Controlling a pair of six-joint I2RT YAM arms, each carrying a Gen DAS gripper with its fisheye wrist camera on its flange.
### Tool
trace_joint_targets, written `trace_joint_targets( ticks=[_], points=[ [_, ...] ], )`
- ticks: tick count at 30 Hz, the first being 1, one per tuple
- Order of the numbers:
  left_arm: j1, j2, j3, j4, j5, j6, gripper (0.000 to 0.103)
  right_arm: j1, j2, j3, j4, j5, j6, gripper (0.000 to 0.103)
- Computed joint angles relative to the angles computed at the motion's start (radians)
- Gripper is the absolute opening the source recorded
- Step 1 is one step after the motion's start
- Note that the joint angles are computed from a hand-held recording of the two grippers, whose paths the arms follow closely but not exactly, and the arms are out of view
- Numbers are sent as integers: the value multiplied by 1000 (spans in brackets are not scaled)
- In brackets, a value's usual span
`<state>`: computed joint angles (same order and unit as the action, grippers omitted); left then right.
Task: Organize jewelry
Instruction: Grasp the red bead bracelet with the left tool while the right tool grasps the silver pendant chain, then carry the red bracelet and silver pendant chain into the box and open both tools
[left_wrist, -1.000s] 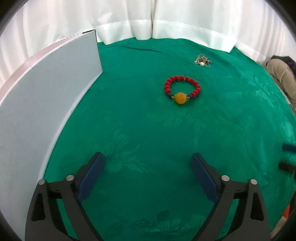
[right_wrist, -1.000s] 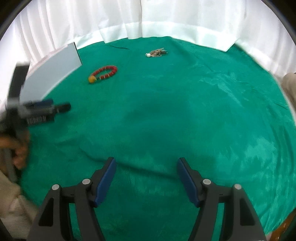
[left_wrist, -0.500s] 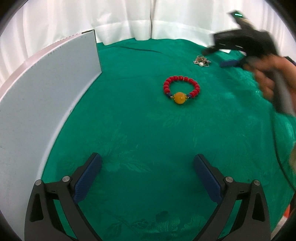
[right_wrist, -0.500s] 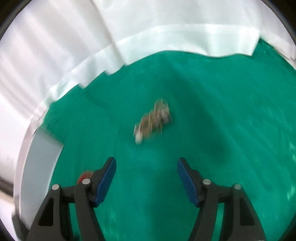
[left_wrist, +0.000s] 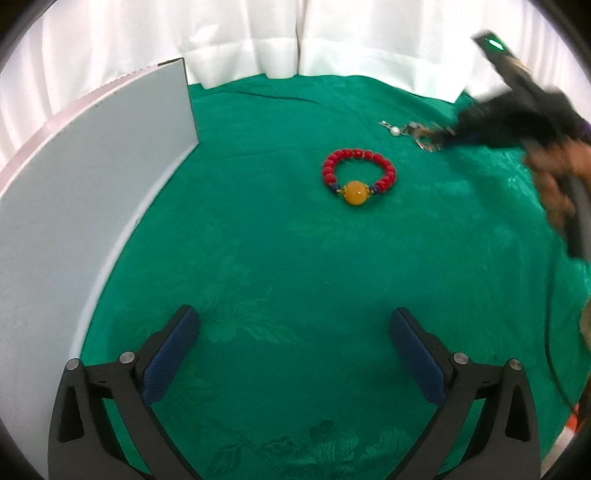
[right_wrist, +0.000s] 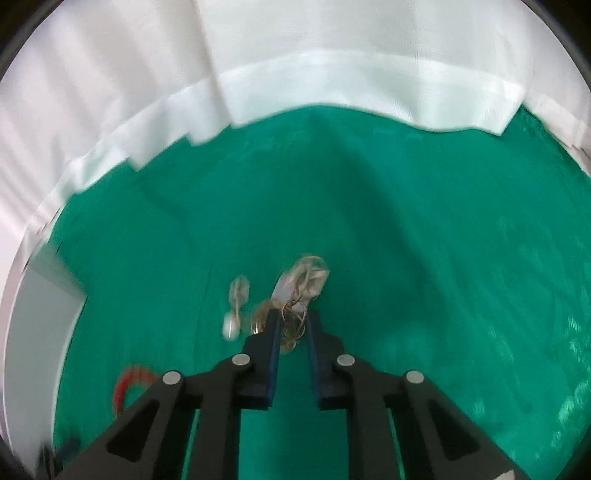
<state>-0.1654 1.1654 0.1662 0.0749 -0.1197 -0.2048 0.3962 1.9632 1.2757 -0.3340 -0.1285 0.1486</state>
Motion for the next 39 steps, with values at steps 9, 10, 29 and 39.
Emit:
trace_joint_targets(
  ticks=[9,10,29,39],
  points=[
    [-51,20,205,-174,22,17,99,-127,-408,-493,21,-204,-143,0],
    [-71,56,244,-158,-1,37,96,-143,-452,-526,21,-226,-151,1],
    [-19,304,320,-18,211,240,15,-77,-149,-159,33,-121,-145,67],
    [137,25,199,-165,420,118,15,9,73,57,71,-4,-210,35]
  ],
)
